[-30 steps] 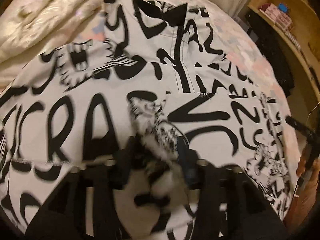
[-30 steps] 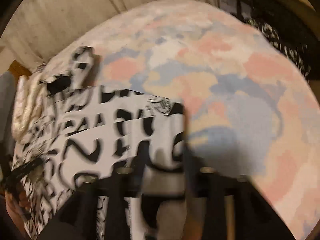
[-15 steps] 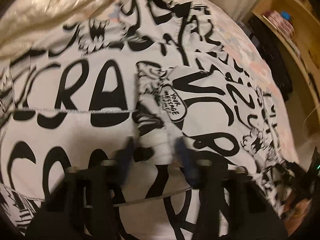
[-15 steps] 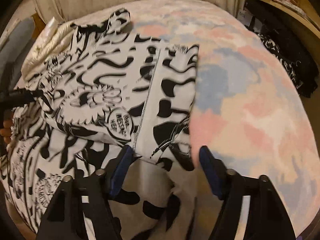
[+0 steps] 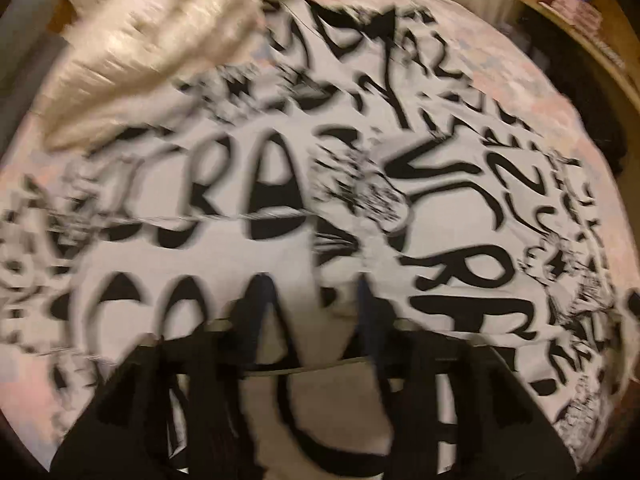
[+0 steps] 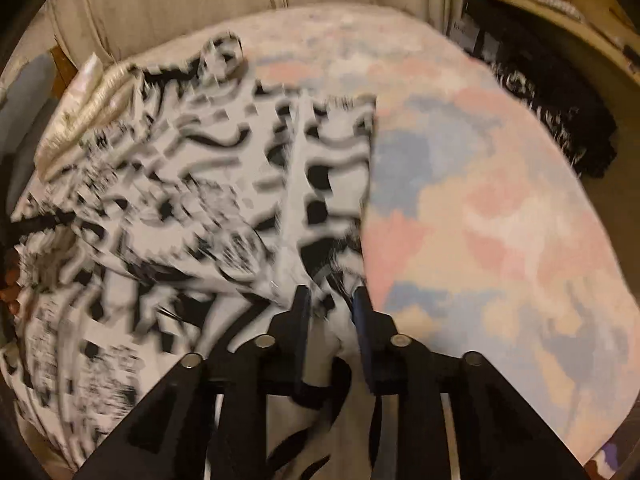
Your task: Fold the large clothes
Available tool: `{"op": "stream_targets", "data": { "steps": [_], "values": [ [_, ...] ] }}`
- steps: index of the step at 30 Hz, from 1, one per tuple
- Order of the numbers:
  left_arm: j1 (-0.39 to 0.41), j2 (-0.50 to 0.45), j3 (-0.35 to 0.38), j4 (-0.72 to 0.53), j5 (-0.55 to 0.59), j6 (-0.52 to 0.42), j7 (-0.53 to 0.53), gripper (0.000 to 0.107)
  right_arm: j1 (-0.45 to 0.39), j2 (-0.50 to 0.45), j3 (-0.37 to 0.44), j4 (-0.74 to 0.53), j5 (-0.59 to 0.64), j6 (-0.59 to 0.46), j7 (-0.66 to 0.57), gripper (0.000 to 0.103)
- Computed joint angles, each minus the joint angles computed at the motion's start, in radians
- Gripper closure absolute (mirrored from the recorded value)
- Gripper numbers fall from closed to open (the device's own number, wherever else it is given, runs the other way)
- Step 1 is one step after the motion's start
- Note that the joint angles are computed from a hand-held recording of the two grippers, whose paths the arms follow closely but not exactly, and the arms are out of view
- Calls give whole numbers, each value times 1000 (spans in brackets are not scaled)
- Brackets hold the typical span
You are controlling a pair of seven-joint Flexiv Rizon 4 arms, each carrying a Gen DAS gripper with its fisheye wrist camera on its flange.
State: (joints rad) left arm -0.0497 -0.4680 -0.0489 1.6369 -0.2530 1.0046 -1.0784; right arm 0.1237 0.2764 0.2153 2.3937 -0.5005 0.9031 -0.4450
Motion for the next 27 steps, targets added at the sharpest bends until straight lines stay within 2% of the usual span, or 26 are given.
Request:
{"op": "stream_targets", "data": {
  "steps": [1,2,4,7,9,11,13,17,21,25,26,27],
  "values": [
    [-10,16,9,25,13,53,-10,45,3,5,4,-15,3,-9,7,56],
    [1,37,-12,65,-7,115,18,45,6,7,9,-33,0,-4,24,47],
    [25,72,-64,119,-63,158,102,45,19,-32,-2,-82,6,33,19,45],
    [37,103,-123,163,-175,142,189,45,50,-144,-15,-171,16,100,13,45],
    [16,102,-123,155,-211,91,185,52,77,-226,-17,-237,2,93,37,45],
    [-7,95,-124,155,-237,86,184,58,102,-297,-30,-280,22,133,50,45],
    [-43,79,-109,149,-218,99,154,58,124,-355,-45,-309,23,166,61,45],
    [-83,29,-87,116,-177,96,77,59,154,-437,-71,-347,28,128,64,45],
    [-109,-20,-54,80,-97,102,17,60,156,-436,-92,-307,37,105,86,45],
    [-114,-44,-22,52,-27,120,-35,61,134,-351,-109,-214,-69,41,182,48],
    [-94,-48,-37,50,-40,121,-27,62,118,-324,-108,-183,-89,45,202,59],
    [-73,-51,-56,49,-58,115,-10,62,89,-296,-107,-139,-60,109,186,74]
  ]
}}
